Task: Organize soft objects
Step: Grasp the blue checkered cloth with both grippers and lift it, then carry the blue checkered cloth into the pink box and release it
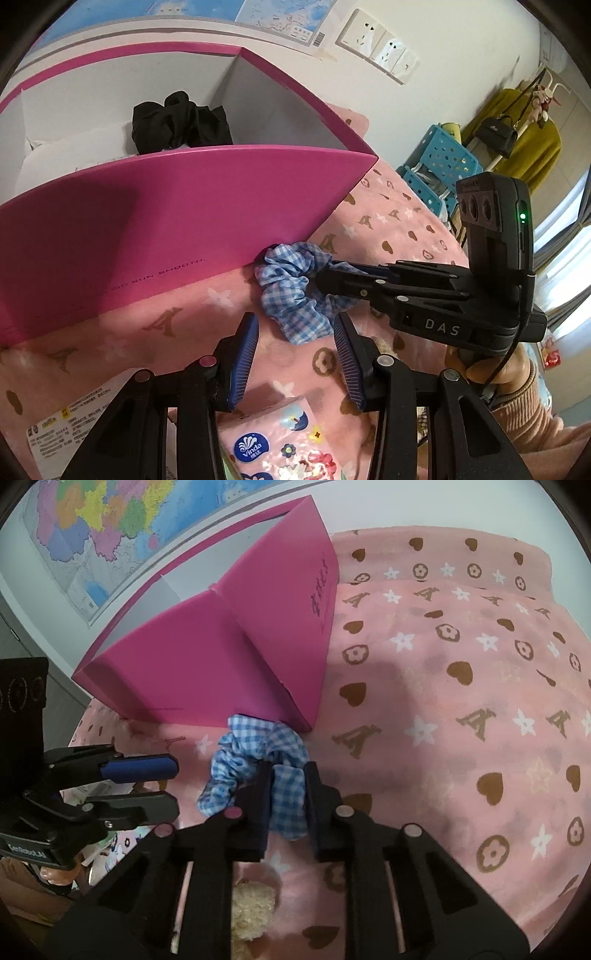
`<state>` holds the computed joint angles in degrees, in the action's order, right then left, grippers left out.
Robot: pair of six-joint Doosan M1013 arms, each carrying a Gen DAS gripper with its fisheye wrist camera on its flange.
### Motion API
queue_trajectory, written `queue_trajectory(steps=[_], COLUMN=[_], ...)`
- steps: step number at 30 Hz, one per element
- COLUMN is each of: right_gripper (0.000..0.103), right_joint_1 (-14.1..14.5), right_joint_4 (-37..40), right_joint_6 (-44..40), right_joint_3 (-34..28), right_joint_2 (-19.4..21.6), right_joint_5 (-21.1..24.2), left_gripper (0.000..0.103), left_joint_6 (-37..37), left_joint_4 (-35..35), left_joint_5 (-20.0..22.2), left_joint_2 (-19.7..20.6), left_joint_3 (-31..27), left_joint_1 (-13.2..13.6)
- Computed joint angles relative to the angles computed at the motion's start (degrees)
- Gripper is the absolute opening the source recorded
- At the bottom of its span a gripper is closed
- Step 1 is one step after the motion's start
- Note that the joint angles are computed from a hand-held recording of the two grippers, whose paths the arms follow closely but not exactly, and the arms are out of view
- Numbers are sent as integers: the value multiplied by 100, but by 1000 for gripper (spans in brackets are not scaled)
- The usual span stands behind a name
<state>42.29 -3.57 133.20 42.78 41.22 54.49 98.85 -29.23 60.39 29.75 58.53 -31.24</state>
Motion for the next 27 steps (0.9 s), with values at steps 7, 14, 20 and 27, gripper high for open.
queue_trajectory(steps=[7,14,20,27], right_gripper=[13,13,13,13], right_joint_1=[49,131,192,234], right_joint_4=[-64,-198,-139,-103], right_joint_6=[6,-91,-365,-763], right_joint_3=[236,306,254,-4], right_joint_2=[-196,-360,-439,-414], right_joint_5=[-436,-774,-1072,-1298], left_gripper=[44,50,48,34], left_joint_6=[109,346,1101,1488], left_joint_4=[-102,-453,-1309,-1554], left_joint_5=[-43,-91,-158,-508], left_joint_2=[-43,-126,-262,-436], left_joint_3=[46,156,308,364], left_joint_1=[22,89,196,248])
